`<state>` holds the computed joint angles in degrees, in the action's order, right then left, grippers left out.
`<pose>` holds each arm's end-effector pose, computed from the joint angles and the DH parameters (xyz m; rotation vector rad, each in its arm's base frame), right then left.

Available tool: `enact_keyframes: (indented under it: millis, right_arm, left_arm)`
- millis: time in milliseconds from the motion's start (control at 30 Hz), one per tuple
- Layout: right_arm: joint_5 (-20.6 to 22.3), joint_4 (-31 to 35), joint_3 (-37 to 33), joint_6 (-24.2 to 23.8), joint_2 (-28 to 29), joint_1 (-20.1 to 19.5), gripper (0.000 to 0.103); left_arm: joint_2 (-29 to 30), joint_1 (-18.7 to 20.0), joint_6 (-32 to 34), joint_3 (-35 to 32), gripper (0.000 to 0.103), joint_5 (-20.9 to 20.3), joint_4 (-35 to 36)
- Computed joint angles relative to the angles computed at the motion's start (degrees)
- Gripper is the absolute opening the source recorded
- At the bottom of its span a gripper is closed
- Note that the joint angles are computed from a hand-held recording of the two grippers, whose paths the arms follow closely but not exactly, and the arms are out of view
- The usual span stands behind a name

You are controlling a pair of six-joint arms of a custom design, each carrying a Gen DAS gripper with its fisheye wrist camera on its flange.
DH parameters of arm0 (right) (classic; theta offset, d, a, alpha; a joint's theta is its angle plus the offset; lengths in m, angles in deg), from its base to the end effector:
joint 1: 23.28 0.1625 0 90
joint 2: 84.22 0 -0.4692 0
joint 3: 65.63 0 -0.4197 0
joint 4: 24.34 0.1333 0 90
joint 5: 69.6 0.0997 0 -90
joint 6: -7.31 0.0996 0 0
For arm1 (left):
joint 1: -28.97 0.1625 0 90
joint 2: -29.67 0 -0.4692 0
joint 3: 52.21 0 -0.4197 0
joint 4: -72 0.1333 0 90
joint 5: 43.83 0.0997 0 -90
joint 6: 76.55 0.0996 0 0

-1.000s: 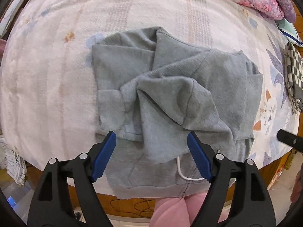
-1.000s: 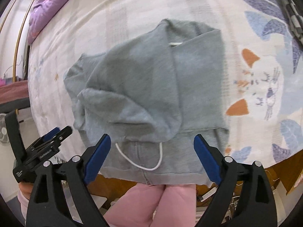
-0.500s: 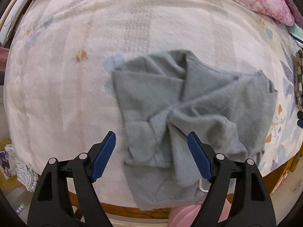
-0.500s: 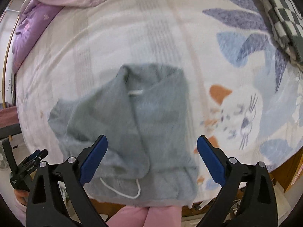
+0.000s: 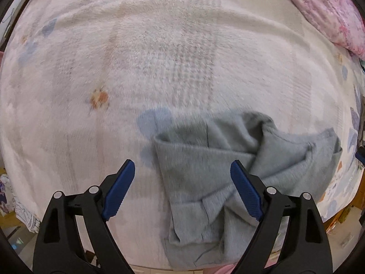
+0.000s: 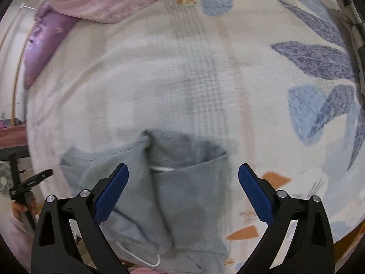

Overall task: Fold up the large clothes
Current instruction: 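Grasp the hoodie hem with left gripper while right gripper grasps the hem beside it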

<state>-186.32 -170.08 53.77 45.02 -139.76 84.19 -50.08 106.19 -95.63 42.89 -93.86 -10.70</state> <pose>0.2455 -0.4852 0.0704 -0.4235 -2.6279 0.1253 0.0705 -0.5808 0.4043 0.0420 2.3668 0.2190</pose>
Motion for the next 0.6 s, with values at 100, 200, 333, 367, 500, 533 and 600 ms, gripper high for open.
enact_keyframes:
  millis: [100,200,333,367,500,533,600]
  right_arm:
    - [-0.3,0.6,-0.8,-4.3,1.6,-1.4,0.093]
    - [0.9,0.7,-0.9,-6.7,3.3,-3.2,0.093]
    - [0.6,4.9,-2.7,-7.9,5.9,-4.6,0.093]
    - [0.2,5.4,-2.9,-8.2,6.6,-4.8,0.093]
    - [-3.4,8.5,-4.7,-9.5,9.4,-4.0,0.094]
    - [-4.6,9.8,-5.3,-9.0,10.1,-3.4,0.093]
    - [-6.3,11.9,-6.2,-9.1,10.7,-2.5,0.086]
  left_arm:
    - [1.5,1.3,1.8,-0.7,0.086,-0.6,-1.4]
    - [2.6,2.7,4.2,-0.5,0.086,-0.5,-3.4]
    - [4.8,4.6,3.2,-1.5,0.086,-0.1,-1.5]
    - [5.1,5.0,3.1,-1.5,0.086,-0.2,-1.5]
    - [5.9,6.1,2.8,-0.6,0.085,-0.1,-3.4]
    - [6.1,6.1,2.5,-0.8,0.084,0.0,-3.1]
    - [6.4,6.3,2.7,-1.8,0.070,-1.0,-2.3]
